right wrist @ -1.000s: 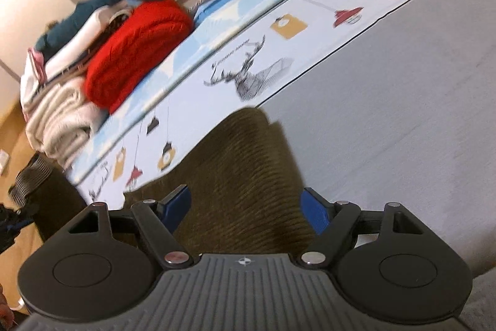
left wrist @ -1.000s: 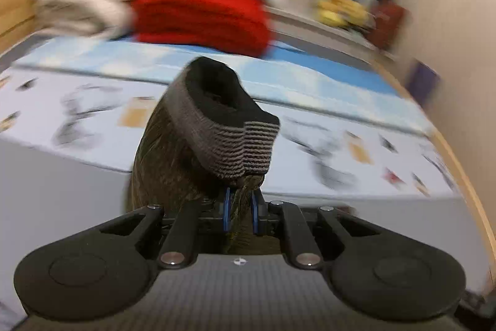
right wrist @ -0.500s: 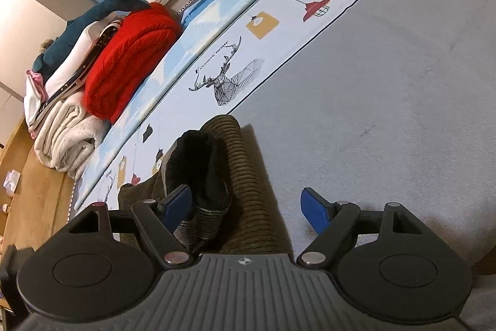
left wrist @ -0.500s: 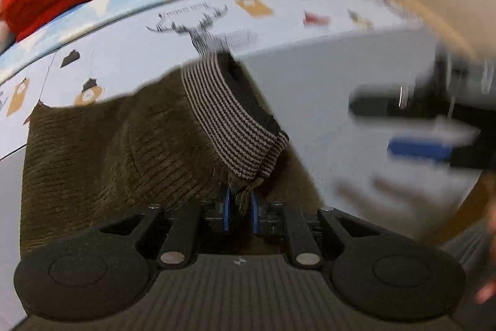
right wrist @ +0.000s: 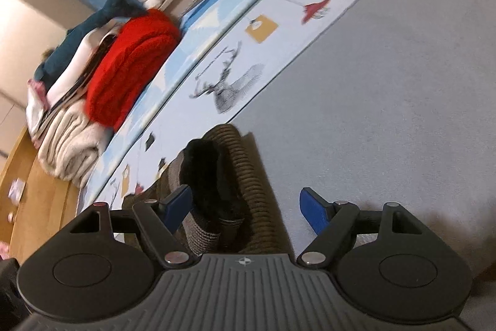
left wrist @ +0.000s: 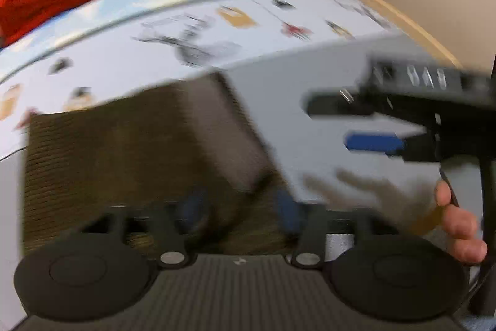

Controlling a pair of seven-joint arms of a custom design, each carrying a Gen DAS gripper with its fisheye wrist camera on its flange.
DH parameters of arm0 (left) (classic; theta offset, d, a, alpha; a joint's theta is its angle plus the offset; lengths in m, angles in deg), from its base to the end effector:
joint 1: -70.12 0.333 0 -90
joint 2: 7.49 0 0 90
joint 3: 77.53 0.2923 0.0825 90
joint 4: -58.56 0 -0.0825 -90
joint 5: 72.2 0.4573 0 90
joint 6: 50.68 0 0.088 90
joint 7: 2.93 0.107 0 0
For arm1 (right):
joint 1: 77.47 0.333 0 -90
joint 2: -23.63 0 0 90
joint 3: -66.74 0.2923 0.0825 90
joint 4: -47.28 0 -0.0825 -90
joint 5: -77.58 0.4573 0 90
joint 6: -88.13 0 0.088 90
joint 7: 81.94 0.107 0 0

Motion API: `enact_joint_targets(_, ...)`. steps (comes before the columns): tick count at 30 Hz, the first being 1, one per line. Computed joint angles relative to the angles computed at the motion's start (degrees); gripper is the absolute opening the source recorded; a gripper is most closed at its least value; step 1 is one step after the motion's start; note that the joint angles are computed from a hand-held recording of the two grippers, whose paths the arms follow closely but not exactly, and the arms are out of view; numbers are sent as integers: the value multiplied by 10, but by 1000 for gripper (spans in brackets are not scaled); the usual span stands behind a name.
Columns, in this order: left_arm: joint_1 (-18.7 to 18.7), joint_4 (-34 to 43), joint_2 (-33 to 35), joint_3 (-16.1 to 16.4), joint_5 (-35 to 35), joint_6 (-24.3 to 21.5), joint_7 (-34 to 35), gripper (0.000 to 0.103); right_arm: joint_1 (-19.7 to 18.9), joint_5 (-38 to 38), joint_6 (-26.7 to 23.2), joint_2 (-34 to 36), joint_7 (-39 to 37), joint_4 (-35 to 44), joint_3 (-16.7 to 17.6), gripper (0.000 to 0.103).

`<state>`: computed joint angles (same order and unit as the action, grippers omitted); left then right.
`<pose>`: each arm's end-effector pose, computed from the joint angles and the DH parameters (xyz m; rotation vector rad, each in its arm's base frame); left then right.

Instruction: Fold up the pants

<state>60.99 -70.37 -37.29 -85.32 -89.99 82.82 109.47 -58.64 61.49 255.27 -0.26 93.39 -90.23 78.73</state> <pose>0.4988 -0.1659 0.5957 -1.3430 2.3826 -0.7887 0.4589 0.3015 0.5244 -0.9434 1.9847 -0.0686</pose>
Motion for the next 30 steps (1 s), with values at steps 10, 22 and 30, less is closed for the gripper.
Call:
enact_joint_targets(10,150,84,62,34,83,-57,-246,87,186,266,-2,136,-287,119,-145,79)
enact_joint_targets(22,169,118,102,63,70,-139,-228,87,64,-10,-107,188,-28,212,-23,35)
enact_joint_targets(30,165,109,104,55,69,-117,-210,87,63,-7,-115,125,16,146,-26,35)
